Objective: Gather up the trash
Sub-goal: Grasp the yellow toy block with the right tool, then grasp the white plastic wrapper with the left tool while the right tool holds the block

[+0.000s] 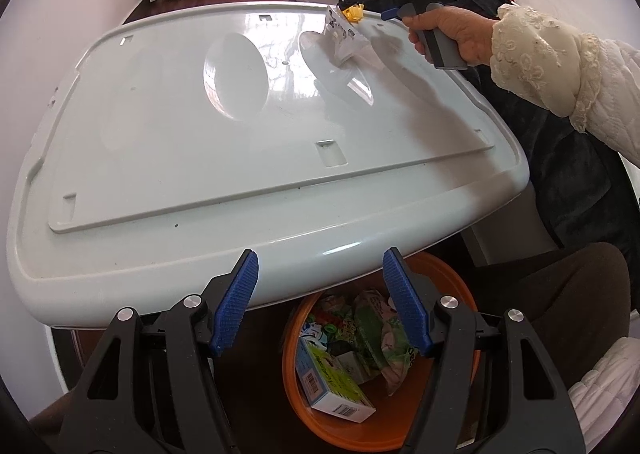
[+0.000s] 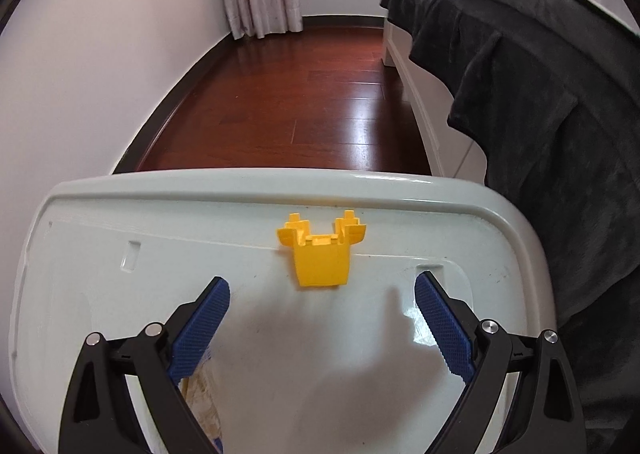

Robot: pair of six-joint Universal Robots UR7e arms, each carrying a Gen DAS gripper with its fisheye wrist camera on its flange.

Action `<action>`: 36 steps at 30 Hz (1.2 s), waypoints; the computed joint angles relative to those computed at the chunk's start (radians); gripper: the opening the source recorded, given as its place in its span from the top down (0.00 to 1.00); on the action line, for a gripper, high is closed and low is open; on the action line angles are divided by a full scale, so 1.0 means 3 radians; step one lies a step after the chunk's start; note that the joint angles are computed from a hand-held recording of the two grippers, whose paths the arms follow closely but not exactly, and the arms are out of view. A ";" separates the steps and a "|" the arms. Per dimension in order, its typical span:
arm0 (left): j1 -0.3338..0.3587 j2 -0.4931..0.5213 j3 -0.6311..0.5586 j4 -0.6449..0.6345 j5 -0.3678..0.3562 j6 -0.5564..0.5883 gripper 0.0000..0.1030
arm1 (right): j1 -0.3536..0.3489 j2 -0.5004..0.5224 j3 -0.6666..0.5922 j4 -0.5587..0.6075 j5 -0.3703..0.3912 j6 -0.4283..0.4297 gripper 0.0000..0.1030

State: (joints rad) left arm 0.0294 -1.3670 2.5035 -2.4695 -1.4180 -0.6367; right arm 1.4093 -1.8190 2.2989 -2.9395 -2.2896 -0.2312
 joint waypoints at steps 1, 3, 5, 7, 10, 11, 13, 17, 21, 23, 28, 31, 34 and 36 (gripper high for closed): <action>0.0000 0.0007 0.0001 -0.0001 0.0000 0.0006 0.38 | -0.0005 0.0016 -0.0003 -0.0013 -0.0009 -0.0002 0.11; 0.0003 0.0025 -0.0006 -0.0001 -0.0011 0.0026 0.38 | -0.0016 0.0041 -0.0008 -0.0044 -0.0004 -0.0007 0.11; 0.0006 0.0037 -0.0006 -0.0007 -0.0016 0.0042 0.38 | -0.0026 0.0073 -0.0017 -0.0088 -0.0017 -0.0017 0.11; 0.0016 0.0050 -0.0006 -0.0016 -0.0035 0.0054 0.38 | -0.0030 0.0114 -0.0030 -0.0118 -0.0044 -0.0021 0.11; 0.0024 0.0075 -0.0012 -0.0027 -0.0047 0.0053 0.38 | -0.0036 0.0176 -0.0064 -0.0135 -0.0086 -0.0046 0.11; 0.0027 0.0079 -0.0010 -0.0035 -0.0057 0.0050 0.38 | -0.0034 0.0197 -0.0072 -0.0151 -0.0110 -0.0061 0.11; 0.0023 0.0085 -0.0006 -0.0045 -0.0058 0.0046 0.38 | -0.0048 0.0223 -0.0078 -0.0174 -0.0102 -0.0089 0.13; 0.0013 0.0088 0.0003 -0.0061 -0.0061 0.0056 0.34 | -0.0050 0.0274 -0.0062 -0.0314 -0.0119 -0.0171 0.18; 0.0005 0.0096 -0.0001 -0.0057 -0.0059 0.0067 0.33 | -0.0055 0.0279 -0.0030 -0.0447 -0.0092 -0.0249 0.29; 0.0006 0.0092 -0.0002 -0.0054 -0.0055 0.0068 0.33 | -0.0052 0.0271 -0.0021 -0.0505 -0.0081 -0.0270 0.48; 0.0005 0.0082 0.0003 -0.0061 -0.0055 0.0067 0.33 | -0.0068 0.0233 -0.0047 -0.0399 -0.0033 -0.0284 0.57; -0.0016 0.0079 0.0002 -0.0047 -0.0036 0.0080 0.33 | -0.0076 0.0175 -0.0012 -0.0404 -0.0005 -0.0252 0.57; -0.0039 0.0079 -0.0006 -0.0052 -0.0028 0.0078 0.33 | -0.0013 0.0094 0.0027 -0.0367 -0.0031 -0.0250 0.57; -0.0051 0.0073 -0.0007 -0.0063 -0.0020 0.0084 0.33 | 0.0077 -0.0001 0.0071 -0.0327 -0.0088 -0.0255 0.57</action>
State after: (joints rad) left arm 0.0142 -1.3452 2.5015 -2.4883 -1.4241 -0.6114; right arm 1.4323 -1.8192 2.3201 -3.0377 -2.3159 -0.3077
